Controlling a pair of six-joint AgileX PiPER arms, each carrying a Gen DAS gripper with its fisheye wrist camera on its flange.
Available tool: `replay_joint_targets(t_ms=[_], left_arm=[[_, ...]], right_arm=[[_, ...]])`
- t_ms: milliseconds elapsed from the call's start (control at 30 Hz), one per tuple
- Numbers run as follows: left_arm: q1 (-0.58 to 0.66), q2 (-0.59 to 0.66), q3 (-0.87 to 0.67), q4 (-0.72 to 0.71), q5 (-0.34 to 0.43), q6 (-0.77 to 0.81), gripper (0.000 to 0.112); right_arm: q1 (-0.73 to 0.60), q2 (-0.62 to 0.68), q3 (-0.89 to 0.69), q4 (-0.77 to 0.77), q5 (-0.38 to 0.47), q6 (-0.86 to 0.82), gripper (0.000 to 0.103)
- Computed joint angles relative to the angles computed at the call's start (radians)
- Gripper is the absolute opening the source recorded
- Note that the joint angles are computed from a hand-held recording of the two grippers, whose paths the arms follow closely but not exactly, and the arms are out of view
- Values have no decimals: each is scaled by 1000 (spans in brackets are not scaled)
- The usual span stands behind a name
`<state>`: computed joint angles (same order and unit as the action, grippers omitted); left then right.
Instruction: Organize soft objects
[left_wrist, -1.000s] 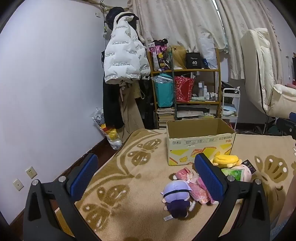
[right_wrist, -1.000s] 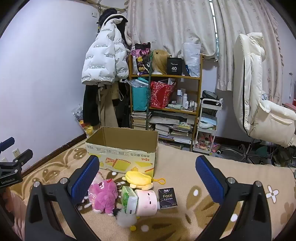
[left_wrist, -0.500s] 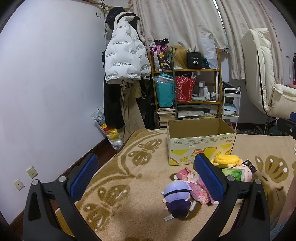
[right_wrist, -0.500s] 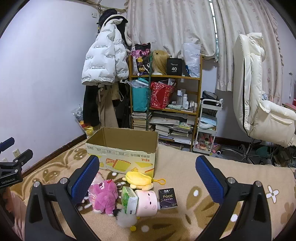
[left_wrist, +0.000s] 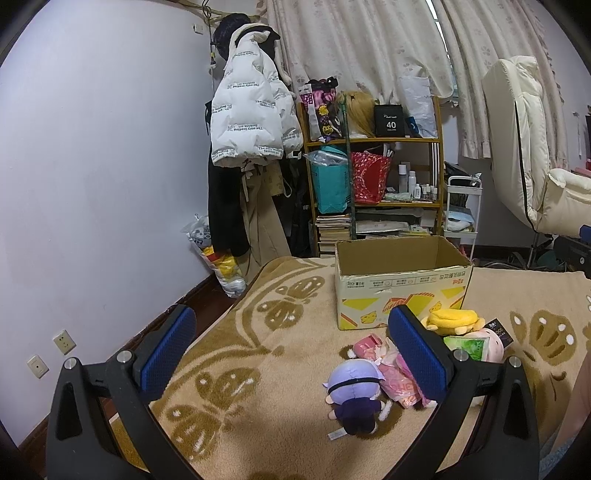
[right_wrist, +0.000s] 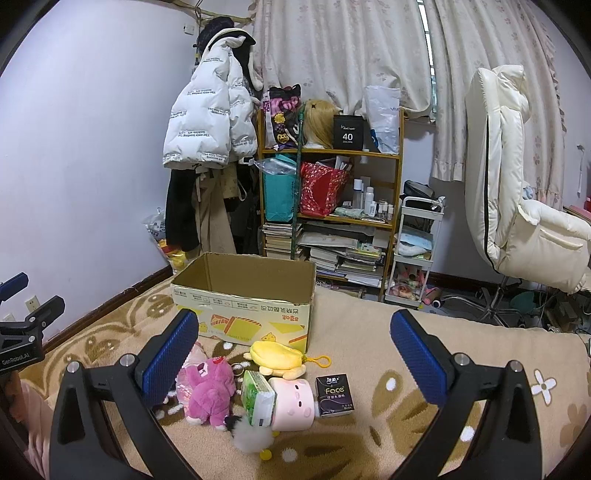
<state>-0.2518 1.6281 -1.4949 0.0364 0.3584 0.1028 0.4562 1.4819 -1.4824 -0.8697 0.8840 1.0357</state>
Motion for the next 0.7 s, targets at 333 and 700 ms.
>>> replay_joint_targets(t_ms=[333, 700], left_arm=[[-2, 8, -25, 13, 20, -24, 103], [-3, 9, -13, 20, 3, -16, 103]], right_arm=[[0, 0, 1, -1, 0, 3, 103], [0, -1, 2, 0, 0, 4, 103]])
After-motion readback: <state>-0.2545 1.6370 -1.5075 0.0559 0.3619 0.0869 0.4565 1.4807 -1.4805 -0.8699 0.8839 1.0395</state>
